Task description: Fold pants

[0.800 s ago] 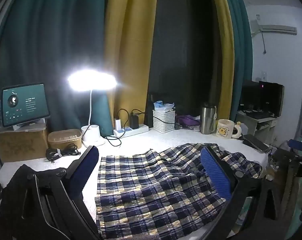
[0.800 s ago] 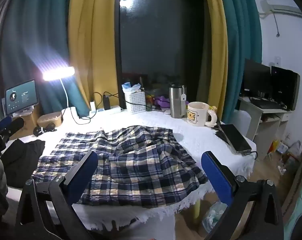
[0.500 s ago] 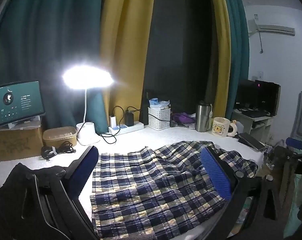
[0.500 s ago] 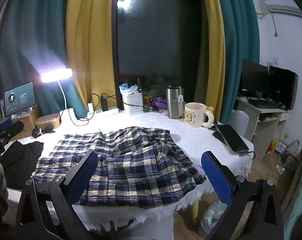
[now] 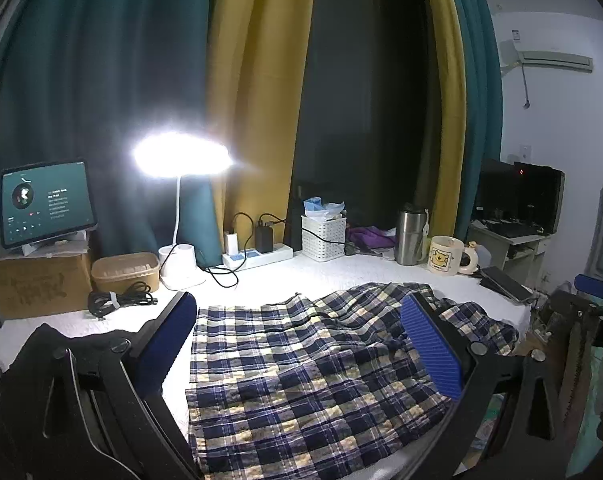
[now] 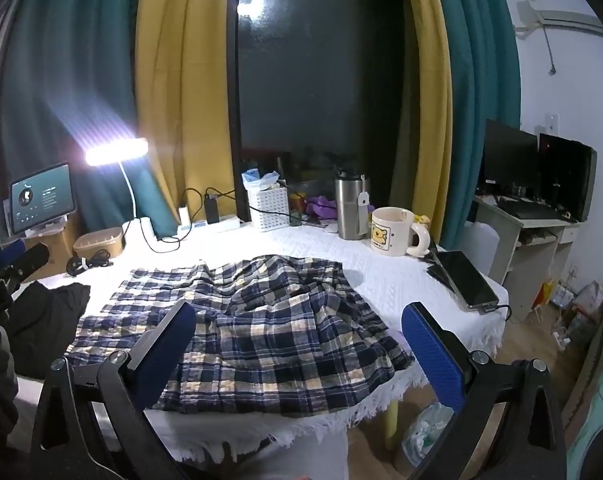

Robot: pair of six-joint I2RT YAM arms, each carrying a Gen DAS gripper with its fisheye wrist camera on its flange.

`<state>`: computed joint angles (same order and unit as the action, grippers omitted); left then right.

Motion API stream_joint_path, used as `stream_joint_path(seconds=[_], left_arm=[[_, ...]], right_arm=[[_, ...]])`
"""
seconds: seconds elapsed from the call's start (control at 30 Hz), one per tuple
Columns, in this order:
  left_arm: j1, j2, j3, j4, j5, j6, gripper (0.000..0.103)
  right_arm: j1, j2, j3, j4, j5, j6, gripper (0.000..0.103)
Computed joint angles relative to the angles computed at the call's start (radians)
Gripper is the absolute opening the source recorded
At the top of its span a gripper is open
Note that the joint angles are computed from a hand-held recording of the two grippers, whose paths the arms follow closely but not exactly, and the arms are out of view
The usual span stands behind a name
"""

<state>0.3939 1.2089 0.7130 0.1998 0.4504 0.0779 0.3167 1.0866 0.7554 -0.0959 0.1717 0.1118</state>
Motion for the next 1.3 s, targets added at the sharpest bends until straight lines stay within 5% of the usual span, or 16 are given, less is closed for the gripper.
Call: stream_joint_path(seconds=[1.3], left_arm=[[-0.003, -0.026, -0.016, -0.004, 0.002, 0.027, 0.101]], right_arm=[[0.011, 0.000, 0.009, -0.015, -0.004, 0.007, 0.103]])
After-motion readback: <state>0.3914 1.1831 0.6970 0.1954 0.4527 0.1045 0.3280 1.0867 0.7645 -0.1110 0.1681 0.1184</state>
